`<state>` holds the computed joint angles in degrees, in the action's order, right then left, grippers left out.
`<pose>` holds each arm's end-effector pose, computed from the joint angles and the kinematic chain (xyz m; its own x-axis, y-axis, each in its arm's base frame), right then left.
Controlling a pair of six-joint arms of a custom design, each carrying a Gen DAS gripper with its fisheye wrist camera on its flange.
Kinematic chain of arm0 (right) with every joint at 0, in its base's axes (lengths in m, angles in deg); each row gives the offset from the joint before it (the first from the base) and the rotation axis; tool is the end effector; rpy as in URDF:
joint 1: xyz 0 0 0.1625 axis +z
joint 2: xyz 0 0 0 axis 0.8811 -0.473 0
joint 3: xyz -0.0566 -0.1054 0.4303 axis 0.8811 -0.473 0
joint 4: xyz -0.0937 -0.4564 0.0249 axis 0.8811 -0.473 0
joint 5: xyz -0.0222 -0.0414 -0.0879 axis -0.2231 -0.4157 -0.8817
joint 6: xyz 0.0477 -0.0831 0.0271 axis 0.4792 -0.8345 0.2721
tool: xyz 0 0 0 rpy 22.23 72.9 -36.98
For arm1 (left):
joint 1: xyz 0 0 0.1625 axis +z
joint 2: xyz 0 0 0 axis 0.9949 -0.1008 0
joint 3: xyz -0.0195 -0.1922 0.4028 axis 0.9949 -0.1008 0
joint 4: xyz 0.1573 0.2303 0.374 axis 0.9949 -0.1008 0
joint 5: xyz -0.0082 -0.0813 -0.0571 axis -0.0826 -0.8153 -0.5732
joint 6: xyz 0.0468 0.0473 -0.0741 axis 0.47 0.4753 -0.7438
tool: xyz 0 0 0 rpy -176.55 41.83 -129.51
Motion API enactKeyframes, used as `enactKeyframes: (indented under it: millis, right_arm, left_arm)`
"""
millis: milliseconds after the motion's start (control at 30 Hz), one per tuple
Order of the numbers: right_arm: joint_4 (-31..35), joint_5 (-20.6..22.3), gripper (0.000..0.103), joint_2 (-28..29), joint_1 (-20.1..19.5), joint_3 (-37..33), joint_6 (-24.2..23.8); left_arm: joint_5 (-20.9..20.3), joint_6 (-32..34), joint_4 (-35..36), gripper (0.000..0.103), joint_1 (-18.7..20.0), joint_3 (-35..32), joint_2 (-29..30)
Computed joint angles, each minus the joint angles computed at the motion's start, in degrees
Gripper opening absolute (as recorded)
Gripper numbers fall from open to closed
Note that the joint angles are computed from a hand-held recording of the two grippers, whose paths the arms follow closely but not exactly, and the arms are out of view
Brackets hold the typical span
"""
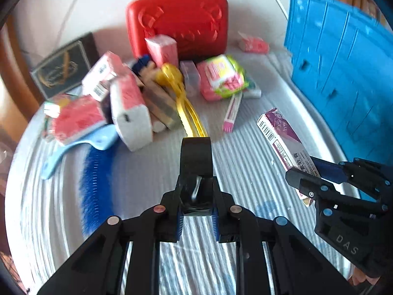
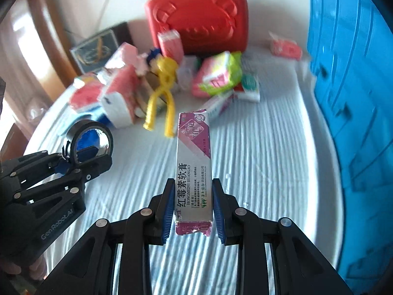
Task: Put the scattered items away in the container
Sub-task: 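Carry the tape roll and ointment box with both grippers over the blue box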
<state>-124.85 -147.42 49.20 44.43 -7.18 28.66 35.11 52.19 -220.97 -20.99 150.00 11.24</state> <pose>0.3370 -0.8167 0.0223 -0.6592 -0.5731 0.4869 -0.7018 0.7014 -0.1245 -0.1337 -0.7521 0.2411 -0.6760 -0.2465 -0.6945 0.2886 0.7785 -0.5573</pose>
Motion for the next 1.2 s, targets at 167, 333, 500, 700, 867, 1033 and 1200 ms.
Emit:
enactKeyframes:
  millis: [167,333,500,700,867,1033,1200]
  right_arm:
    - [-2.52,3.49,0.028,-3.36,1.27,3.78,-3.96]
    - [-7.29,6.10,0.028,-6.94,3.06,8.25,-5.14]
    - [-14.42,6.33,0.028,-10.22,5.50,13.03,-5.01]
    - [-22.00,3.65,0.028,-13.48,8.69,17.73,-5.34]
    - [-26.04,0.86,0.028,-16.43,10.08,21.11,-4.95]
    - [-30.27,-0.54,0.028,-19.72,10.47,23.86,-5.56]
    - [-34.16,-1.60,0.028,-24.00,9.58,26.53,-7.01]
  left_arm:
    - [4.63,-1.38,-3.59,0.018,-2.87,3.43,-2.31]
    - [7.75,2.13,-10.38,0.018,-5.91,7.14,-5.28]
    - [8.18,9.02,-18.65,0.018,-8.65,10.57,-8.15]
    - [6.55,14.62,-24.91,0.018,-11.54,14.14,-11.30]
    - [4.24,15.48,-26.49,0.018,-13.50,15.44,-12.29]
    - [2.50,16.59,-27.09,0.018,-15.14,14.94,-11.38]
    - [0.46,18.74,-28.84,0.018,-16.90,12.20,-7.97]
